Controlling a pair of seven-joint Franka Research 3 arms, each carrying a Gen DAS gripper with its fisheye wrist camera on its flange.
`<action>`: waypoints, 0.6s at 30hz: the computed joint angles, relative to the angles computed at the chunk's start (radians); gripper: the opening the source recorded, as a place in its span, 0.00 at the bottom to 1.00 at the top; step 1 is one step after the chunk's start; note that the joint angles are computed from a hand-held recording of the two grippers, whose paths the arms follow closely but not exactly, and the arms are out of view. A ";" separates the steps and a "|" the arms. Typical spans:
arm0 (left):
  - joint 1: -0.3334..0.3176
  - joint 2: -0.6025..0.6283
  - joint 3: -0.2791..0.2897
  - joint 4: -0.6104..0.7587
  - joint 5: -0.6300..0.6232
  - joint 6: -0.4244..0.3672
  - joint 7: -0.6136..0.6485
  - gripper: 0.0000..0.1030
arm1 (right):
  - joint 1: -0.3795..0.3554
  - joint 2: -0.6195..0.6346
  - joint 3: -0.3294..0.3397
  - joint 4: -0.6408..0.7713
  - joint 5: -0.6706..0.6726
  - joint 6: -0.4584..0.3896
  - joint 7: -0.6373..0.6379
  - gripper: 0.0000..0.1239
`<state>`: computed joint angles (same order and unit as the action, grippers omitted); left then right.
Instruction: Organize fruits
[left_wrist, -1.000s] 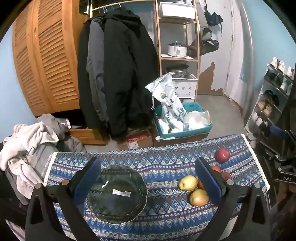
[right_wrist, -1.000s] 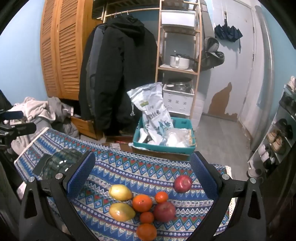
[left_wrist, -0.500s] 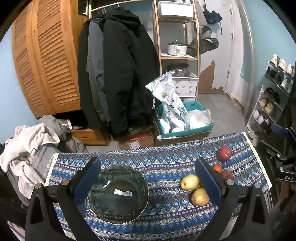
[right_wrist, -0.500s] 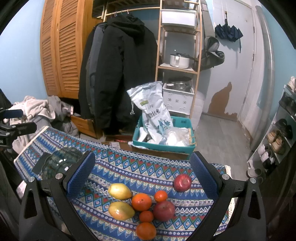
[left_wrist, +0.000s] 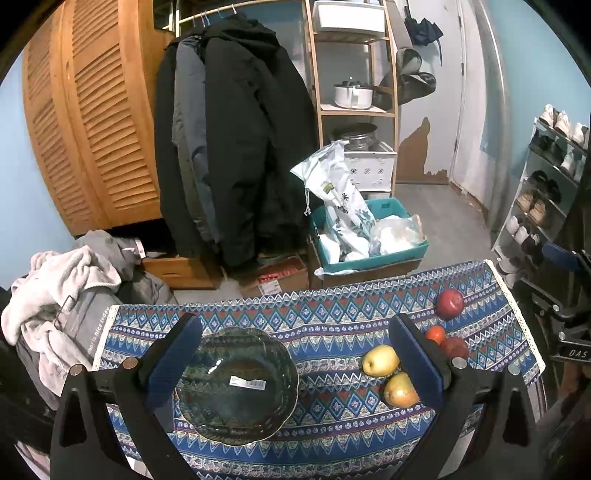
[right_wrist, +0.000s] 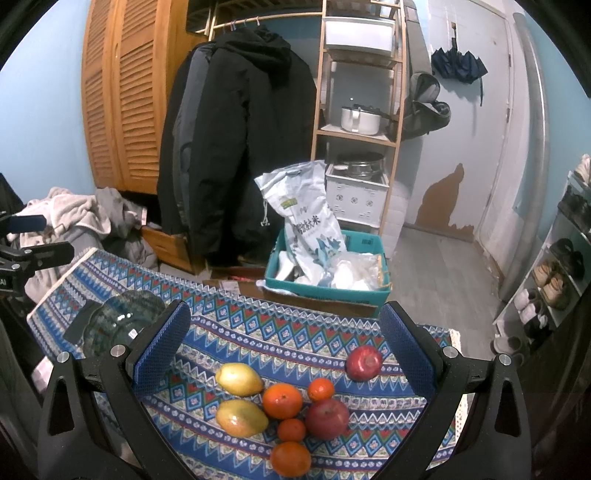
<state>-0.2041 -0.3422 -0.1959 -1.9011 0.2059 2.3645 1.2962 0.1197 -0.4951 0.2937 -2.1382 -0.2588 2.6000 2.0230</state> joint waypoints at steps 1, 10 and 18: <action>0.000 -0.001 0.000 -0.001 -0.001 -0.001 0.000 0.99 | 0.001 -0.001 -0.002 -0.002 0.001 0.001 -0.002 0.81; 0.001 0.002 -0.001 0.002 -0.001 -0.002 0.002 0.99 | 0.002 -0.002 0.001 -0.002 -0.004 -0.003 0.002 0.81; 0.001 0.003 -0.003 0.003 0.002 -0.003 -0.002 0.99 | 0.003 0.000 0.003 -0.003 -0.009 -0.002 0.006 0.81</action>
<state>-0.2034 -0.3391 -0.1988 -1.8983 0.2075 2.3610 1.2945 0.1231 -0.4947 0.2971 -2.1414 -0.2675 2.5981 2.0289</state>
